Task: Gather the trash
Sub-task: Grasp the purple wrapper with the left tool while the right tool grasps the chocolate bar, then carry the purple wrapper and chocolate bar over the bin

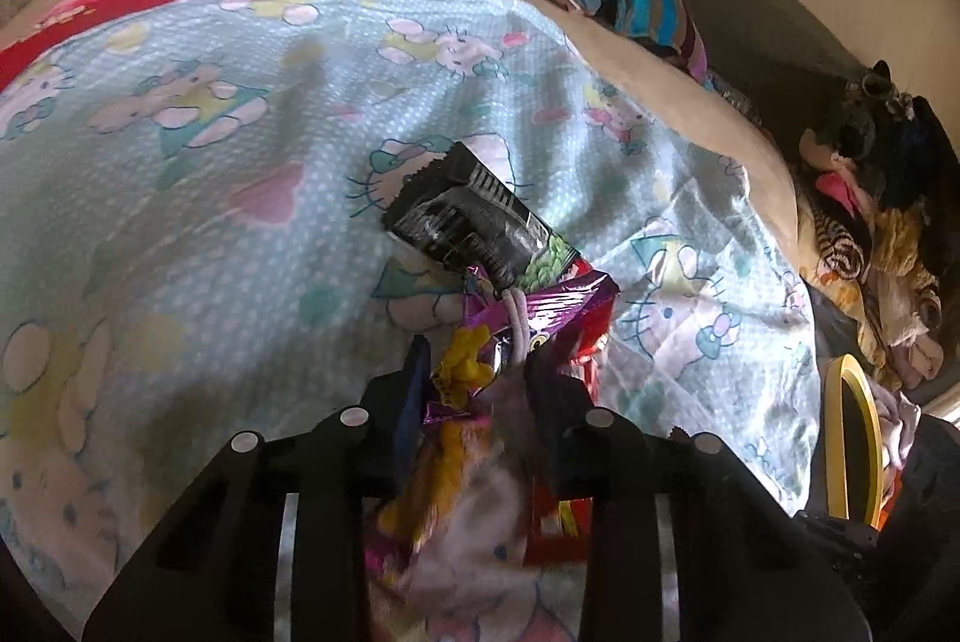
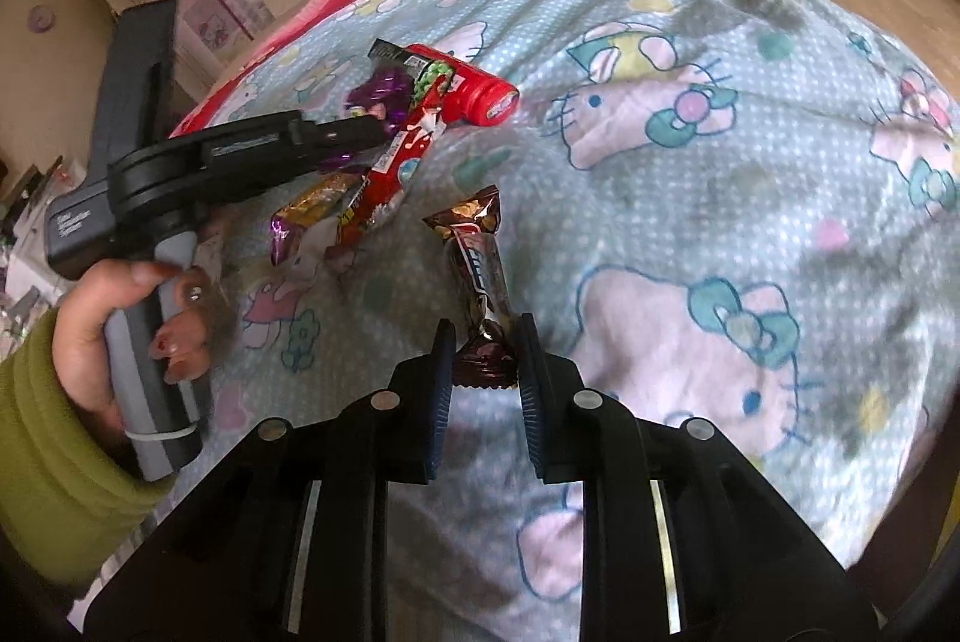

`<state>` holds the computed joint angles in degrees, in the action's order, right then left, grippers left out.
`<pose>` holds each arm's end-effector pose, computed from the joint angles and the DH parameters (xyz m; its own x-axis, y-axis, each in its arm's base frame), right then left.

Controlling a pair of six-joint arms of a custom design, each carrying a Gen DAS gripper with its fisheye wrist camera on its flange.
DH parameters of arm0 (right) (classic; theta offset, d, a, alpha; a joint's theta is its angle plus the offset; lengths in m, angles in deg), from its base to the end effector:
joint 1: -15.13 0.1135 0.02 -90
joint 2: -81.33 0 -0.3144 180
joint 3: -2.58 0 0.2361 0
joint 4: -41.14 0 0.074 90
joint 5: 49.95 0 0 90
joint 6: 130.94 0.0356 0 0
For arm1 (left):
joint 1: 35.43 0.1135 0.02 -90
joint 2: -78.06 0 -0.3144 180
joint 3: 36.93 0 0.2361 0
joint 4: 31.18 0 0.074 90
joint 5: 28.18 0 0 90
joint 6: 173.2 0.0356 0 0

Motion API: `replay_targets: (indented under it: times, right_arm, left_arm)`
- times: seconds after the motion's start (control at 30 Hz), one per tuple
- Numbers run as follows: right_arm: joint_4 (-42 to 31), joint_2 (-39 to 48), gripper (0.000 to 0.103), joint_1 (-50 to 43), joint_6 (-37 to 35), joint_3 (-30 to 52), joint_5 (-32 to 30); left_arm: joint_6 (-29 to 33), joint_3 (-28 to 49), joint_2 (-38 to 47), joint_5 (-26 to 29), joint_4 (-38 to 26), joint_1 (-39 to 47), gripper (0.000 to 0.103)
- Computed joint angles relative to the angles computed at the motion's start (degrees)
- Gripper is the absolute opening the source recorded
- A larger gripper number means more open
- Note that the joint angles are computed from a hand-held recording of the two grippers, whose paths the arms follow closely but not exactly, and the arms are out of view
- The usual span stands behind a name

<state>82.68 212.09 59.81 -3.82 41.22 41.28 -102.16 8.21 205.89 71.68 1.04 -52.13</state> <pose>0.2040 0.2006 0.0310 -0.8564 0.0017 -0.5163 -0.2213 0.9023 0.3700 0.2974 -0.0956 0.0435 -0.8246 -0.0868 -0.5590 0.1265 0.9349 -0.3317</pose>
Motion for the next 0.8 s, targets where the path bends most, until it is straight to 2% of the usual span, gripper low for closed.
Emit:
replay_targets:
  times: [0.1,0.27,0.53,0.8]
  right_arm:
    - [1.62,-0.32,0.015,0.49,0.87,-1.67,0.73]
    - [4.51,-1.39,0.015,1.39,1.8,-4.5,1.88]
    - [8.73,-6.4,0.015,1.75,2.95,-10.44,4.4]
    - [15.23,-11.29,0.015,1.45,4.68,-19.45,7.88]
  left_arm:
    - [-2.04,-4.43,-2.46,-0.17,4.1,0.23,0.03]
    - [-2.55,-9.75,-7.77,-0.07,7.12,-0.11,0.03]
    - [-2.14,-13.39,-16.88,-1.79,5.08,-4.22,0.03]
    - [-3.97,-13.49,-23.17,-4.68,1.31,-11.23,0.03]
